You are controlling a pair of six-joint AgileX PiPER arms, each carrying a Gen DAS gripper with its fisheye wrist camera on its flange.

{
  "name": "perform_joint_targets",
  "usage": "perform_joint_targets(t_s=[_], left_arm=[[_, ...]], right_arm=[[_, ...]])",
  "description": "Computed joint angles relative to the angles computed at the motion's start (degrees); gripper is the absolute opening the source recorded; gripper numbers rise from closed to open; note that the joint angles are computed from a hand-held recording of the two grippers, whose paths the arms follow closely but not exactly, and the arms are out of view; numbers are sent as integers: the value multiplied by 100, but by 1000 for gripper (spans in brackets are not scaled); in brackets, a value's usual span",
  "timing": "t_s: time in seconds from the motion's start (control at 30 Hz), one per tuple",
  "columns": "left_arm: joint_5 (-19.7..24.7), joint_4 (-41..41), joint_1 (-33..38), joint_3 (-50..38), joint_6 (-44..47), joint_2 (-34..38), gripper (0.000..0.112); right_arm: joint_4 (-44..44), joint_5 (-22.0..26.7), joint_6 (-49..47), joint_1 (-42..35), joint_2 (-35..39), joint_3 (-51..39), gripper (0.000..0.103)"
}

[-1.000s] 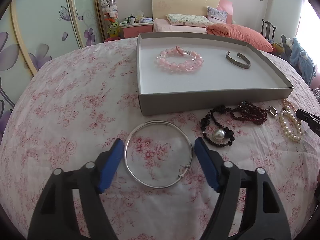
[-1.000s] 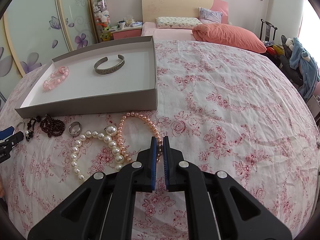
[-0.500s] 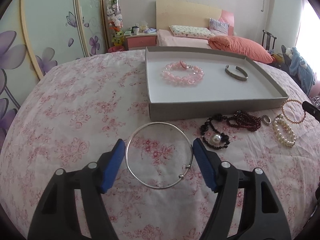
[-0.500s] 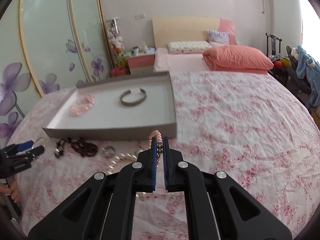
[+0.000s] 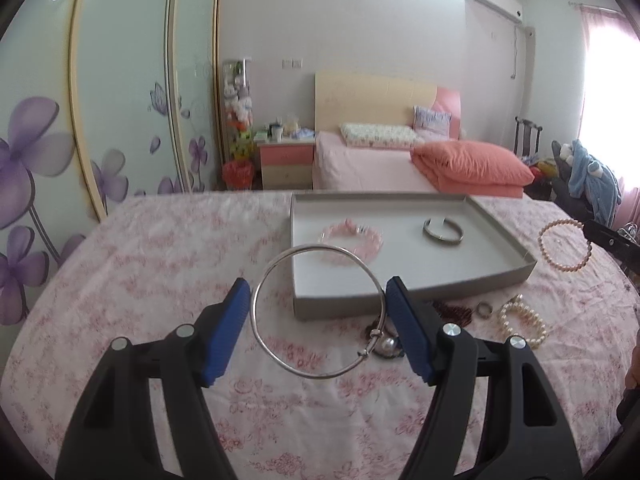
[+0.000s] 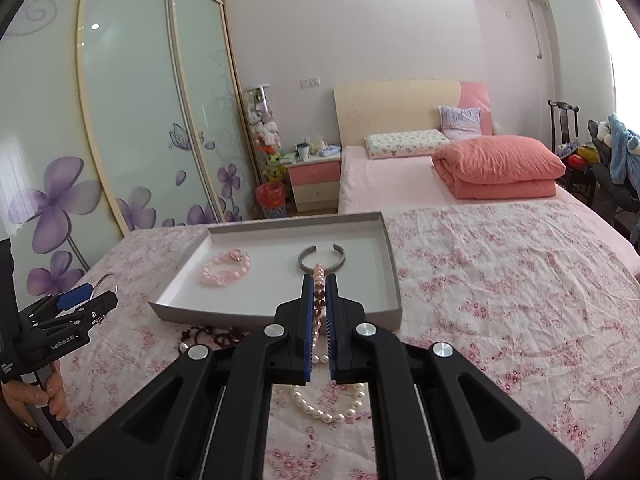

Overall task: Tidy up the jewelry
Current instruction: 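Carry bangle and pearl strand into the tray and open both tools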

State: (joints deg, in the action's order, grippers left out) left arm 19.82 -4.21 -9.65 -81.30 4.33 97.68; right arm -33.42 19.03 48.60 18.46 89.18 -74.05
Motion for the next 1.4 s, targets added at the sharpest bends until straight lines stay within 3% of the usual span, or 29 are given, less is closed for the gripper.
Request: perform_joint_targets(t_s=[0.23, 0.37, 0.6, 0.93, 1.13, 1.3, 1.4], left_arm=[[-481, 910, -366, 273, -873, -400, 68], [-666, 2008, -597, 338, -1929, -476, 68], [-672, 2086, -658, 174, -2064, -382, 68], [-412, 2036, -689, -768, -1989, 316, 68], [-129, 2023, -704, -1763, -1872, 1078, 68], [338, 1608, -655, -2919, -1516, 1930, 68], [1005, 1145, -599, -4110, -1129, 2696, 68]], right_arm=[[-1477, -107, 1399, 312, -178, 99, 6], [-2695, -40, 2461, 519, -219, 160, 6], [-3419, -81, 3120, 595, -171, 141, 6], [-2811, -256, 2415, 388, 396, -562, 6], [-1572, -314, 1186, 139, 982, -1306, 6], [-563, -176, 264, -27, 1607, -2022, 6], [541, 113, -766, -176, 2141, -2705, 6]])
